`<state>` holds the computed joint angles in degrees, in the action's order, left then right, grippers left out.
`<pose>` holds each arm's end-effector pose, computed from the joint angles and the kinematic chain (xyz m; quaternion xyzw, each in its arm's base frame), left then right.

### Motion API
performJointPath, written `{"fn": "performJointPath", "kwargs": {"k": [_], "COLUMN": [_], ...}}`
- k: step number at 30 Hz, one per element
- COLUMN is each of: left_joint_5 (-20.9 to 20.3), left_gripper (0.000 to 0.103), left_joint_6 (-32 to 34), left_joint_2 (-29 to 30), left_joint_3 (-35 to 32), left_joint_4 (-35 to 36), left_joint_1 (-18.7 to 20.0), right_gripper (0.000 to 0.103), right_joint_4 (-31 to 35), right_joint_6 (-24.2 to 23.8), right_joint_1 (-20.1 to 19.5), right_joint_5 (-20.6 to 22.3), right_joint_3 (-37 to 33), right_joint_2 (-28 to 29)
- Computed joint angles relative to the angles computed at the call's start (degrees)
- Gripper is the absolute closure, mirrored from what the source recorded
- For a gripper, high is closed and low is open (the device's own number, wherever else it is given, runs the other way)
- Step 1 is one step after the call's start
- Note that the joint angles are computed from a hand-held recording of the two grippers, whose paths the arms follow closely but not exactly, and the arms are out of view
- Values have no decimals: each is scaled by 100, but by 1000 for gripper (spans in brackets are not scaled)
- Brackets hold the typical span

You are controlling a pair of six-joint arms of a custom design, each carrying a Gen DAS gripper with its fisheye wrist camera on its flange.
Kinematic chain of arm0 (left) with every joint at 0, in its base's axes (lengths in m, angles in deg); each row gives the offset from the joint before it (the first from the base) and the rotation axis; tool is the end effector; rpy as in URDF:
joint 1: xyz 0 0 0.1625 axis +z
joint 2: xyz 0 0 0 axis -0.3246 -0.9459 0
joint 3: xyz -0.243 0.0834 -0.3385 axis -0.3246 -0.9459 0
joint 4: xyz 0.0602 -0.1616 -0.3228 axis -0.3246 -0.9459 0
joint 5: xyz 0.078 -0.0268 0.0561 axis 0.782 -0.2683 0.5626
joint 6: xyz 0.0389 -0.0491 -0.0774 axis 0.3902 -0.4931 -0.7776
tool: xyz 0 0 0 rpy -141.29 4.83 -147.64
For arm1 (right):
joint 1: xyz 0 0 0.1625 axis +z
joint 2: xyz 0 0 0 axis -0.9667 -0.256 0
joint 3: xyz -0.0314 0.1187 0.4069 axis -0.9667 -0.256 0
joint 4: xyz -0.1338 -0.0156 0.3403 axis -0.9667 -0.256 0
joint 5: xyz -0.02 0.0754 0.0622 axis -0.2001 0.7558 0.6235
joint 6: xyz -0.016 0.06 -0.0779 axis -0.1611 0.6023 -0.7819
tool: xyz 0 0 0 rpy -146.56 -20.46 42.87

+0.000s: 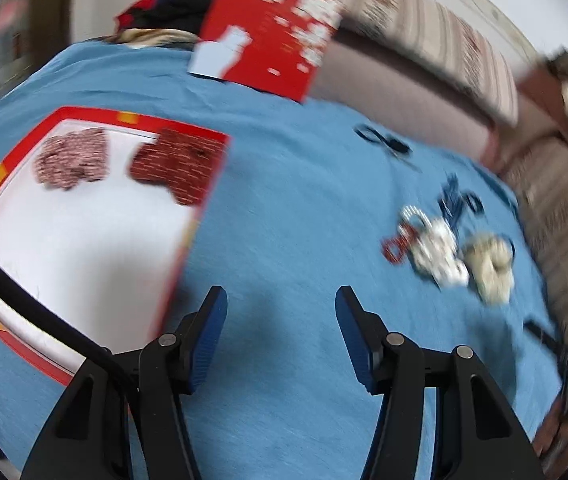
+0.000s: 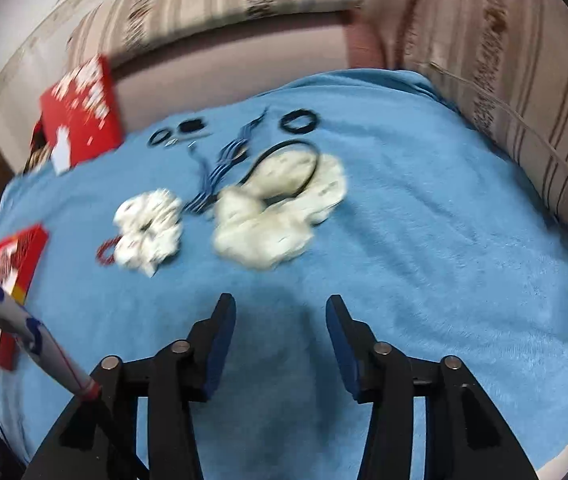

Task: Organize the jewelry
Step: 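Grasp the white polka-dot scrunchie with the left tool while the right tool grasps the cream sheer scrunchie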

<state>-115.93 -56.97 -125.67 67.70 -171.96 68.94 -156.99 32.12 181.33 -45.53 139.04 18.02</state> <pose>-0.1379 -0.4798 0.2630 0.0869 0.9151 -0.3021 0.2524 0.1932 -0.4429 0.1980 0.0124 -0.8800 0.3465 0.3247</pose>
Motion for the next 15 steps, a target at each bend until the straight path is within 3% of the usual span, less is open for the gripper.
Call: {"fn": "performJointPath", "kwargs": {"k": [5, 10, 15], "left_joint_5": [-105, -568, -552], "left_gripper": [48, 48, 47], "left_joint_6": [-110, -146, 253], "left_joint_2": [363, 968, 1696], "left_joint_3": [-230, -920, -1584], "left_joint_4": [278, 441, 443], "left_joint_1": [-230, -111, -85], "right_gripper": [44, 43, 43], "right_joint_4": [-428, -922, -615], "right_joint_6": [-125, -116, 103], "right_joint_1": [-404, -708, -958], "right_joint_5": [458, 894, 1399], "right_joint_3": [-276, -322, -220], "right_joint_2": [-23, 37, -173]}}
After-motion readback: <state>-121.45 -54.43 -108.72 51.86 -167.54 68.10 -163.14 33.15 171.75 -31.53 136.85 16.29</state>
